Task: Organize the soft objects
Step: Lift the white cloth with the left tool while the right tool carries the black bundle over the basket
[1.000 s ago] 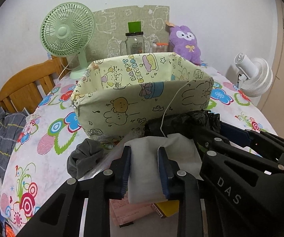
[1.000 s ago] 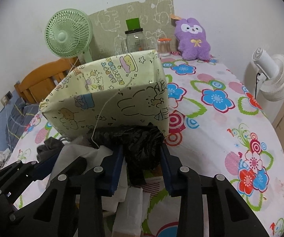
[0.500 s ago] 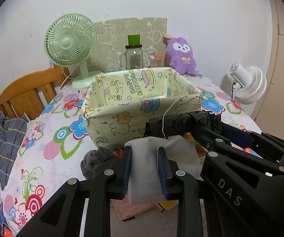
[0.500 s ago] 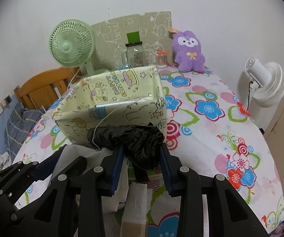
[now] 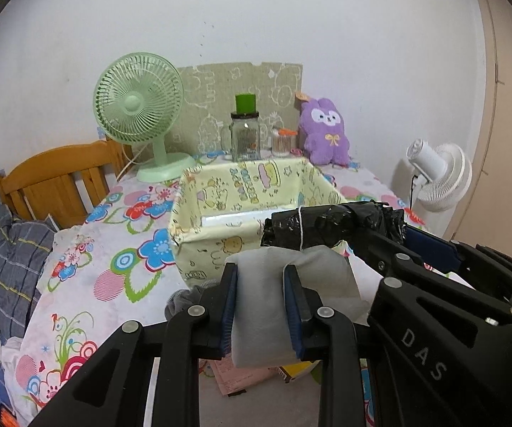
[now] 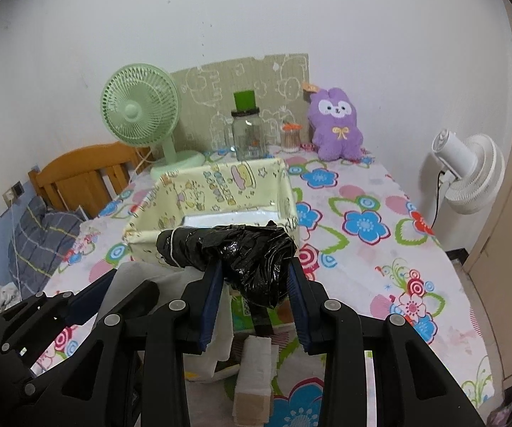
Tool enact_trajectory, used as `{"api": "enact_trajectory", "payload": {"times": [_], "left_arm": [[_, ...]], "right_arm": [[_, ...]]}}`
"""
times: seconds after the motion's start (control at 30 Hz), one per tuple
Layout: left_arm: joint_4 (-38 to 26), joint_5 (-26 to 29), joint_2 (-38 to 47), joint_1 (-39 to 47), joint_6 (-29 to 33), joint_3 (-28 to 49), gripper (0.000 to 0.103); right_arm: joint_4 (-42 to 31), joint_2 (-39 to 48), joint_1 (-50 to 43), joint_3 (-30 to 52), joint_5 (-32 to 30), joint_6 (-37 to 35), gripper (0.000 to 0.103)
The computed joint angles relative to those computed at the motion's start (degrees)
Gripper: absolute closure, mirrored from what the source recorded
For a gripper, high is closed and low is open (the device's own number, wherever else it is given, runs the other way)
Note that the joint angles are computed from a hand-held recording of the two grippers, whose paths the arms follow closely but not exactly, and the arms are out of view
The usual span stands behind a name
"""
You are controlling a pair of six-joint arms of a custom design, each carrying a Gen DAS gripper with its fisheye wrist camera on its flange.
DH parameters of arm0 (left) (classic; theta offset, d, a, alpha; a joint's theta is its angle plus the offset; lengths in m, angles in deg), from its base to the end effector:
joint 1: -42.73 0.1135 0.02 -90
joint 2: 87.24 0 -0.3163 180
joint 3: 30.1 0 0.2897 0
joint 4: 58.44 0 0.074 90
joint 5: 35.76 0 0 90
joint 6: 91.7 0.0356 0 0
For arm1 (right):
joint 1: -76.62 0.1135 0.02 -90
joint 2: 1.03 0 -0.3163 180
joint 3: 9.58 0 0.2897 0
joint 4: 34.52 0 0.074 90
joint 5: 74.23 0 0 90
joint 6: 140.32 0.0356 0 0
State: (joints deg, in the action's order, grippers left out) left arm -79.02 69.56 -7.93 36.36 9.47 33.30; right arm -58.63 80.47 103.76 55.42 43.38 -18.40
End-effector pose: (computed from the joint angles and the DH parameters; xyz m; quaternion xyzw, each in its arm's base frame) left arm 0.3240 -0.0456 0.2805 0.1942 0.8655 -0.1002 0.4508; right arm 0.3022 0.1364 0.2753 0.1364 0.8774 0.0113 0.4599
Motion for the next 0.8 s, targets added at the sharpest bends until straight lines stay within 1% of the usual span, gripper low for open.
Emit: {"api": "enact_trajectory", "payload": {"times": [0.17, 0.43, 0.8], "left_arm": [[-0.6, 1.0, -1.4, 0.8, -0.2, 0.2, 0.078], [-1.3, 1.7, -1.6, 1.8, -0.7, 1.9, 0.078], [-0.9, 1.7, 1.4, 2.1, -1.5, 5.5, 0.078]], "right_arm": [[-1.4, -1.0, 1.7, 1.2, 2.3, 0.0, 0.064], [-2.8, -1.8, 3.0, 3.0, 4.1, -0.3, 0.064], [-2.5, -0.3, 1.5, 5.7, 3.1, -1.8, 0.064]]}}
